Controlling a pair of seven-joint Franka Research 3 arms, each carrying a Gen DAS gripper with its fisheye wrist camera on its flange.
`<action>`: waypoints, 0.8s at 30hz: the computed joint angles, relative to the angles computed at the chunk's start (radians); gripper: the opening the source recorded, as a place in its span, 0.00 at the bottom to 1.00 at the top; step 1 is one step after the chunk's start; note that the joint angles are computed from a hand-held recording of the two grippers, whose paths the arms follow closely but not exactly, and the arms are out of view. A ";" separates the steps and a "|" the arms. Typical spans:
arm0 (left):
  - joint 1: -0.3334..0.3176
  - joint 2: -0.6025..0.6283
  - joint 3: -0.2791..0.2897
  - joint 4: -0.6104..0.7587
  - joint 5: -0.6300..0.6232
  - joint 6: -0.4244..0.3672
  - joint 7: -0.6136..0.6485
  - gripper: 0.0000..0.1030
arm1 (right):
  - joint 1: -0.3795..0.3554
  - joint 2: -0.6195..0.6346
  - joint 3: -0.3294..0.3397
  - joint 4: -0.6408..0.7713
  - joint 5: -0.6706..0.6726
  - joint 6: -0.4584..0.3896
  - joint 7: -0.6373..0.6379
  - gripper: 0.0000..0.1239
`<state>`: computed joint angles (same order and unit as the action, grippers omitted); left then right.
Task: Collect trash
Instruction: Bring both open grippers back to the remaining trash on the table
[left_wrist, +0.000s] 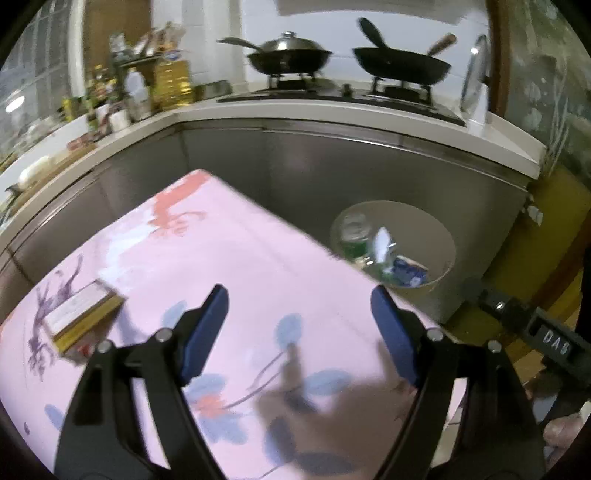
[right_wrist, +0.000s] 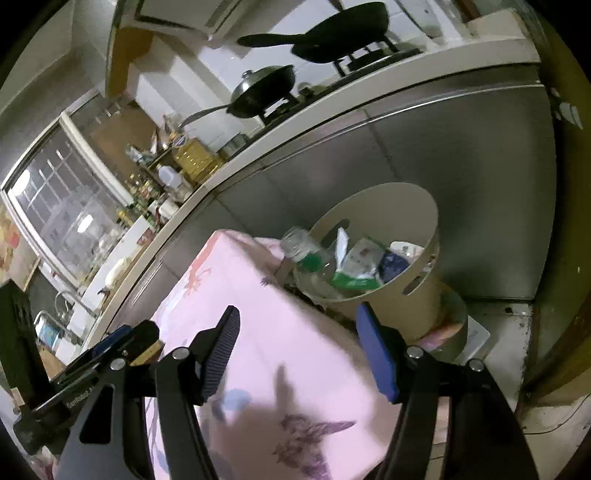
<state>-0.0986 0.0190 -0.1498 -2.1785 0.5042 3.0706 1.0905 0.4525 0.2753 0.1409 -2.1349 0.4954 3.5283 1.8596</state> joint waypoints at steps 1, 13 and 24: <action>0.006 -0.017 0.008 -0.019 0.019 0.006 -0.022 0.74 | 0.019 -0.003 -0.009 0.002 0.014 -0.002 -0.016 0.51; 0.228 -0.193 -0.035 -0.213 0.197 0.078 -0.231 0.74 | 0.323 0.016 -0.192 0.138 0.338 -0.092 -0.363 0.51; 0.469 -0.270 -0.107 -0.312 0.323 0.094 -0.383 0.74 | 0.507 0.105 -0.357 0.269 0.266 -0.249 -0.319 0.51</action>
<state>0.3704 -0.2512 -0.2563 -2.4907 0.8275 3.1642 0.7075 0.9598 0.3806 -0.2164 -1.8662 0.7617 3.2793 1.5407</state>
